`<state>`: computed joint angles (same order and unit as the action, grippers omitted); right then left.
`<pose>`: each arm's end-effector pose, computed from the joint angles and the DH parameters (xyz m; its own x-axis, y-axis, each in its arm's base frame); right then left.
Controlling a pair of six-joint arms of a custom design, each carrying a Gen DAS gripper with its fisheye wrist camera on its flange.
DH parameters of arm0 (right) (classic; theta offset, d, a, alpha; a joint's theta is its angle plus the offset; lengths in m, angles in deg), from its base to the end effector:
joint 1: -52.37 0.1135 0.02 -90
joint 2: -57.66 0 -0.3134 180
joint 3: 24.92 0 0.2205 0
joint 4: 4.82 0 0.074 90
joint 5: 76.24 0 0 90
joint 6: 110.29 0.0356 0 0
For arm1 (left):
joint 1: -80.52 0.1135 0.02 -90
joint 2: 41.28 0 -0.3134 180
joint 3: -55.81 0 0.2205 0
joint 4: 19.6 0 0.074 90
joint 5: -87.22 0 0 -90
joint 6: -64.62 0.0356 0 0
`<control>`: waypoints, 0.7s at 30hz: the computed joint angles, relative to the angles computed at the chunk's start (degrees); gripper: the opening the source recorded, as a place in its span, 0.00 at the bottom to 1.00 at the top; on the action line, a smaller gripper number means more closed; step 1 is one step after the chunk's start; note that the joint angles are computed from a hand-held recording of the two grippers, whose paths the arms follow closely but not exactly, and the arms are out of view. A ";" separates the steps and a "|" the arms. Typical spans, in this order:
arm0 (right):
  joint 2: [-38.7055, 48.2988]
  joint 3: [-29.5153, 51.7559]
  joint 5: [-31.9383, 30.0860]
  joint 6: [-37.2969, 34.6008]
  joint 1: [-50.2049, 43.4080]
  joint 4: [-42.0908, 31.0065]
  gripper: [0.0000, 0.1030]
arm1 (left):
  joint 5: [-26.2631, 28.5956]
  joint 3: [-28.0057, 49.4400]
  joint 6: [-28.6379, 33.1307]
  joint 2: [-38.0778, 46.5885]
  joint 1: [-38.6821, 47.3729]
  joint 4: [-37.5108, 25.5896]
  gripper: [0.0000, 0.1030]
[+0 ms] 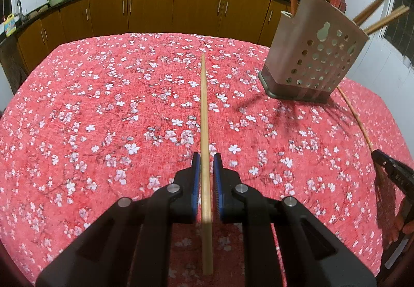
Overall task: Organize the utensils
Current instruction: 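Lift the left tool's chopstick upright while the right tool lifts its own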
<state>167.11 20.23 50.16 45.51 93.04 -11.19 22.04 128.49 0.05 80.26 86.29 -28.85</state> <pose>0.2064 0.1495 0.1135 -0.6360 0.4215 -0.6464 0.4989 0.8637 0.0724 0.3847 0.0239 0.1243 -0.7074 0.3203 -0.6302 0.4796 0.8723 -0.0950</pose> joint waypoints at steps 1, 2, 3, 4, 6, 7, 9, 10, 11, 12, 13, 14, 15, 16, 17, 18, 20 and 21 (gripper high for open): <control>-0.08 -0.27 -0.07 0.09 0.04 0.37 0.08 | -0.38 -0.55 0.14 -0.23 -0.25 0.50 0.13; -0.17 -0.72 -0.19 0.14 0.03 1.05 0.08 | -0.65 -1.53 0.56 -0.70 -0.22 1.10 0.13; -0.17 -1.04 -0.20 0.33 0.18 1.47 0.08 | -0.83 -2.23 0.56 -0.95 -0.32 1.63 0.13; -0.24 -1.32 -0.16 0.54 0.36 1.69 0.08 | -0.92 -2.42 0.62 -1.02 -0.30 1.78 0.13; -0.38 -1.72 -0.16 0.65 0.43 2.10 0.08 | -1.37 -2.97 0.62 -1.22 -0.42 2.35 0.11; -0.52 -2.04 -0.15 0.72 0.46 2.40 0.08 | -1.97 -3.29 0.62 -1.35 -0.60 2.83 0.10; -0.96 -2.32 0.82 1.75 1.16 1.93 0.07 | -2.42 -2.79 1.14 -1.46 -0.73 1.89 0.08; -1.20 -2.11 1.60 2.22 1.62 1.21 0.07 | -2.17 -2.00 1.37 -1.48 -0.58 0.29 0.08; -2.09 -2.28 2.94 2.93 2.58 0.42 0.07 | -1.72 -0.90 1.42 -1.52 -0.36 -1.93 0.08; -2.93 -2.38 3.87 3.49 3.30 -0.27 0.07 | -1.18 -0.34 1.48 -1.75 0.00 -3.24 0.08; -4.03 -2.29 5.01 4.15 4.15 -1.47 0.07 | -0.67 -0.34 1.65 -2.51 0.37 -3.77 0.08; -5.06 -2.18 6.09 4.53 4.81 -2.58 0.07 | -0.48 -0.33 1.76 -2.98 0.46 -3.90 0.08; -6.42 -1.89 7.47 4.98 5.58 -4.30 0.07 | 0.08 -0.18 2.10 -3.88 0.82 -4.57 0.08; -7.60 -1.54 8.65 5.38 6.16 -5.98 0.07 | 0.62 -0.09 2.24 -4.69 1.02 -5.13 0.08; -8.79 -1.24 9.72 5.70 6.70 -7.55 0.07 | 1.20 0.08 2.45 -5.53 1.24 -5.76 0.08; -10.46 -0.65 11.46 6.38 7.60 -9.99 0.07 | 1.69 0.18 2.64 -6.32 1.43 -6.24 0.08; -12.73 0.66 14.03 7.51 8.90 -13.86 0.07 | 2.85 0.31 2.95 -8.29 1.89 -7.05 0.08; -13.63 1.17 15.05 7.90 9.38 -15.34 0.07 | 3.25 0.29 2.99 -8.88 2.07 -7.17 0.08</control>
<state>153.49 21.40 65.21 53.41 102.42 -26.53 25.28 128.78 3.04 71.38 88.36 -36.03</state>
